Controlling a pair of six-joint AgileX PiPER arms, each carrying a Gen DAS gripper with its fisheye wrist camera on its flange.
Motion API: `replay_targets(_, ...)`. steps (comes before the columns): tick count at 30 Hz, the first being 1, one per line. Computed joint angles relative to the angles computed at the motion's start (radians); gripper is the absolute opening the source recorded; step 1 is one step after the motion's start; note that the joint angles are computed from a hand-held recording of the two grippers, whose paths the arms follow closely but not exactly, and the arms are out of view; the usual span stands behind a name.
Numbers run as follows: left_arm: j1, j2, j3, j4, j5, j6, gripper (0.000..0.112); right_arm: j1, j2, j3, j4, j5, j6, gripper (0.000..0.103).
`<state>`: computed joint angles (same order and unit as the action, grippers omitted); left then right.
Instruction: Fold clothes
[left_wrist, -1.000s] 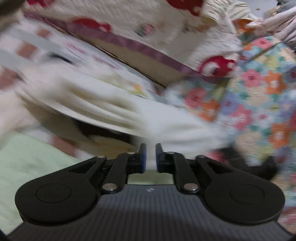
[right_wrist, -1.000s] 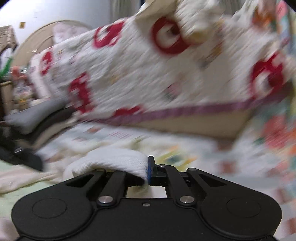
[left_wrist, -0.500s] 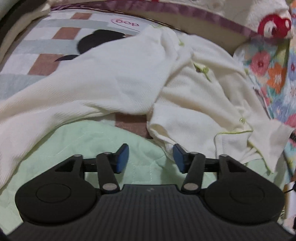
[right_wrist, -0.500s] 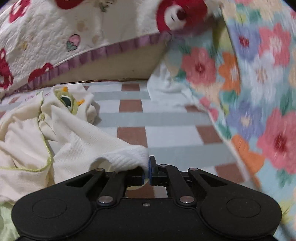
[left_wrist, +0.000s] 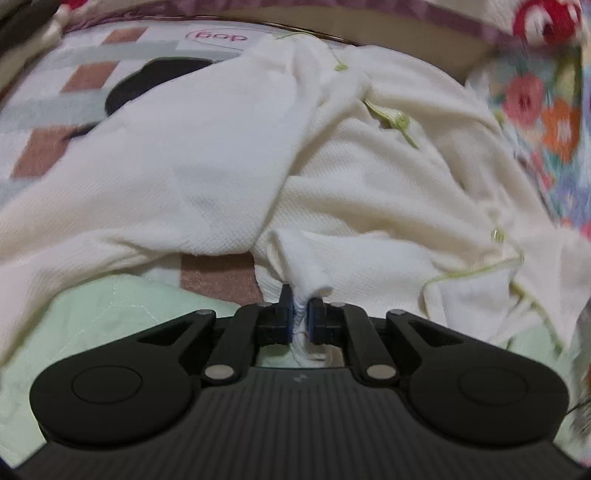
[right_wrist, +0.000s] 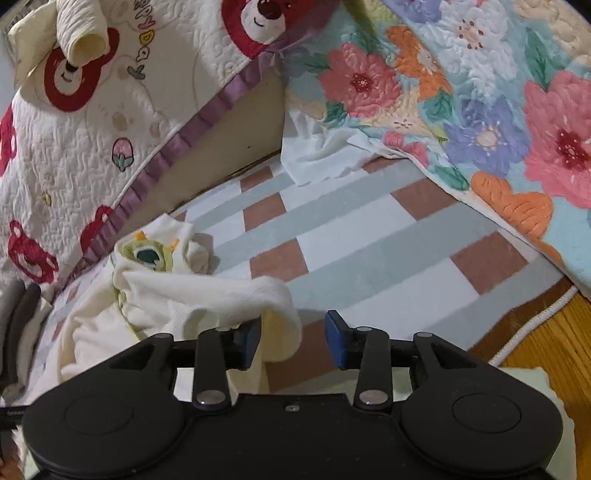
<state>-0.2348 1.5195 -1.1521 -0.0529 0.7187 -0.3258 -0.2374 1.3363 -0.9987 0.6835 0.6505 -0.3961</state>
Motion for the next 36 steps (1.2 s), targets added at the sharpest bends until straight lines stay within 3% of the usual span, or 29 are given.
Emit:
replay_targets(2, -0.057, -0.062, 0.008, 0.124, -0.002, -0.067, 0.006, -0.007, -0.002, 0.017, 0.030, 0.009, -0.025, 0.044)
replay_targets(6, -0.031, -0.241, 0.036, 0.082, 0.004, -0.078, 0.006, -0.010, -0.011, 0.035, 0.100, 0.020, -0.059, 0.049)
replay_targets(11, 0.101, -0.425, 0.078, -0.006, 0.067, -0.072, 0.005, 0.147, -0.007, 0.014, -0.239, -0.086, 0.143, 0.049)
replay_targets(13, 0.165, -0.461, 0.122, -0.032, 0.109, -0.061, 0.005, 0.173, 0.010, 0.006, -0.302, -0.095, 0.188, 0.049)
replay_targets(17, 0.327, -0.478, 0.265, -0.213, 0.142, 0.056, 0.005, 0.184, 0.029, 0.032, -0.226, -0.106, 0.117, 0.048)
replay_targets(21, 0.389, -0.479, 0.334, -0.272, 0.137, 0.102, 0.005, 0.250, 0.022, 0.057, -0.364, -0.139, 0.222, 0.046)
replay_targets(25, 0.352, -0.455, 0.309, -0.206, 0.141, 0.062, 0.005, 0.280, -0.002, 0.033, -0.552, -0.109, 0.436, 0.047)
replay_targets(29, 0.303, -0.436, 0.296, -0.133, 0.153, 0.000, 0.006, 0.244, -0.040, 0.022, -0.500, -0.110, 0.395, 0.051)
replay_targets(33, 0.323, -0.420, 0.299, -0.156, 0.160, 0.009, 0.007, 0.243, 0.015, -0.035, -0.509, -0.084, 0.347, 0.051)
replay_targets(36, 0.344, -0.409, 0.287, -0.175, 0.166, 0.023, 0.007, 0.189, 0.072, -0.060, -0.341, -0.083, 0.239, 0.051)
